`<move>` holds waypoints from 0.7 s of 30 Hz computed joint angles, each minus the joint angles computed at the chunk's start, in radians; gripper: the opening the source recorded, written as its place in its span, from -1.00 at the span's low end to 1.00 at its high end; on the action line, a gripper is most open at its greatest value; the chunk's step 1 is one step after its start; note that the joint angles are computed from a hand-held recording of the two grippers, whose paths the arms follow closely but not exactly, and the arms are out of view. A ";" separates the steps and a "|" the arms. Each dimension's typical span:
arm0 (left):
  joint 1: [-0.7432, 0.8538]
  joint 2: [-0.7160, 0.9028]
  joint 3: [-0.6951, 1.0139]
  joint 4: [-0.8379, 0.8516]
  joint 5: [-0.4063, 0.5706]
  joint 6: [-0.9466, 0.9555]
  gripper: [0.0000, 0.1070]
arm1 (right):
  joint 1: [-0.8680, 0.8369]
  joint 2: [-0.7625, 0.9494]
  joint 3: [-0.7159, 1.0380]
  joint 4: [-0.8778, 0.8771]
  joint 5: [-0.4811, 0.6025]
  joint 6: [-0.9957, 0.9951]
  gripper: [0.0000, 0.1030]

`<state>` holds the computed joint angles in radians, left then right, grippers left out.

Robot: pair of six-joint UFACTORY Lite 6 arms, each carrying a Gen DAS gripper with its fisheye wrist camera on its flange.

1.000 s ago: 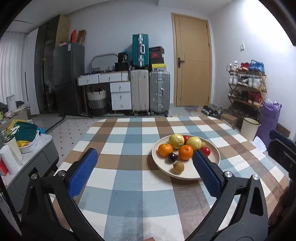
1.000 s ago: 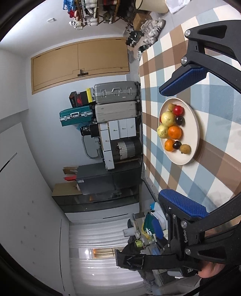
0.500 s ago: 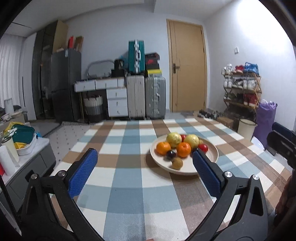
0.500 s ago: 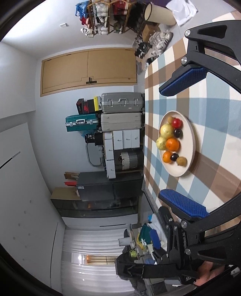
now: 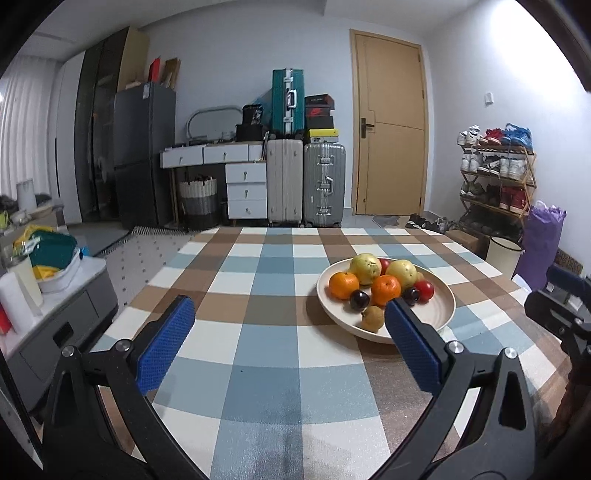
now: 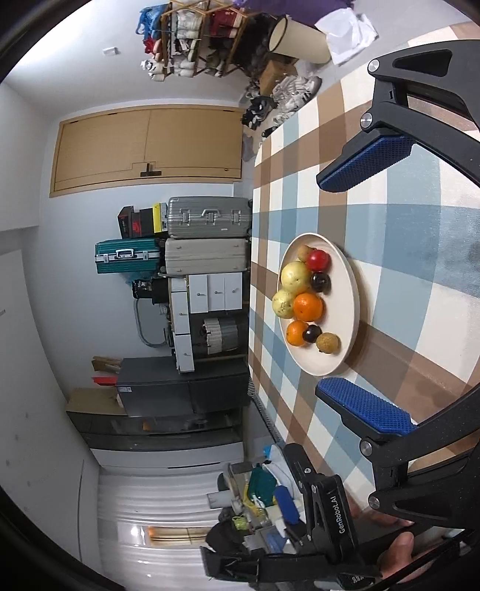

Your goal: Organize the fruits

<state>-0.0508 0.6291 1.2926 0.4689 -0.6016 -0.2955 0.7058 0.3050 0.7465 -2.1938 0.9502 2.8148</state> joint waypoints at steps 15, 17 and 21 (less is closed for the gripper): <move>-0.003 0.015 0.008 -0.022 -0.021 0.018 0.92 | 0.011 0.016 0.009 -0.003 0.014 -0.029 0.99; -0.003 0.009 0.002 -0.022 -0.022 0.017 0.92 | 0.012 0.017 0.010 -0.002 0.014 -0.030 0.99; -0.004 0.015 0.009 -0.023 -0.021 0.018 0.92 | 0.012 0.020 0.012 -0.003 0.015 -0.029 0.99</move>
<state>-0.0549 0.6445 1.3015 0.4463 -0.6224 -0.2779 0.7175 0.3246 0.7585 -2.1971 0.9652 2.7860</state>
